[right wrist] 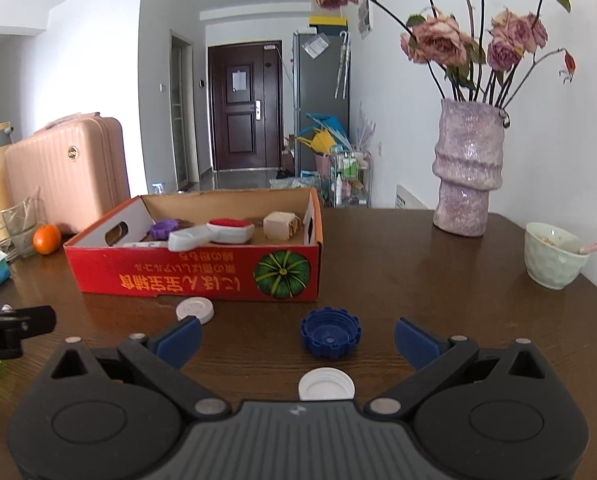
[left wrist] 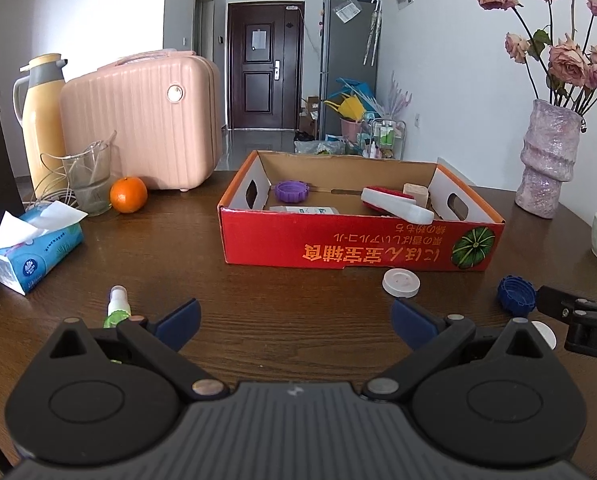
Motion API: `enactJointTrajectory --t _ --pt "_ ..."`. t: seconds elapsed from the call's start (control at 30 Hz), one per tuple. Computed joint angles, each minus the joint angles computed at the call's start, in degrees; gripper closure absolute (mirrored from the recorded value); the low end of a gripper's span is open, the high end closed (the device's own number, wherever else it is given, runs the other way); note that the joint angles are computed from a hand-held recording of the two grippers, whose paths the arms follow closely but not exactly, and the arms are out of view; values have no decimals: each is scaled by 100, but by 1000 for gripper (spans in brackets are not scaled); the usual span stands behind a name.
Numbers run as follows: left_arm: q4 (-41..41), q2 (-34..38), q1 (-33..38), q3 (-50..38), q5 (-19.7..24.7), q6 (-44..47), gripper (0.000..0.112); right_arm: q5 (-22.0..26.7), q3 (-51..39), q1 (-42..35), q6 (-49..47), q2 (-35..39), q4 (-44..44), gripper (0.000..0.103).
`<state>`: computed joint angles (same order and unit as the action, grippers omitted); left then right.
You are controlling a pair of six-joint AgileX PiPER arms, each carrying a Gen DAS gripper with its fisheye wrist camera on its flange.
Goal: Organize rigid objects
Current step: 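Withdraw both grippers from the box back over the table, then move the right gripper to the blue bottle cap and close on it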
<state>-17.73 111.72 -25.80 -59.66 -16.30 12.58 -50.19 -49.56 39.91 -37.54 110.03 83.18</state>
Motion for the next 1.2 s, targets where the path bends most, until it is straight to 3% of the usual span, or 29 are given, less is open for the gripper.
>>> enactJointTrajectory --t 0.27,0.43,0.77,0.83,0.87,0.9,1.2 --pt "33 117 -1 -156 164 21 9 709 -304 -751 -440 303 -20 1" --pt "-147 175 -25 -217 193 200 9 1283 -828 -1335 -1050 723 222 7" --pt "-383 293 -59 -364 312 485 9 1842 -1479 -1856 -1610 1164 522 17" --pt "-499 314 -78 -381 311 614 9 1947 -1514 -1907 -1668 1194 532 32" --pt "-542 321 -87 -382 302 655 9 1944 -1456 -1895 -1473 1175 343 36" --pt "-579 329 -93 -394 308 690 9 1920 -1418 -1875 -1378 1157 235 52" --pt "-1023 464 -173 -651 524 1168 9 1424 -1249 -1604 -1017 1122 12 51"
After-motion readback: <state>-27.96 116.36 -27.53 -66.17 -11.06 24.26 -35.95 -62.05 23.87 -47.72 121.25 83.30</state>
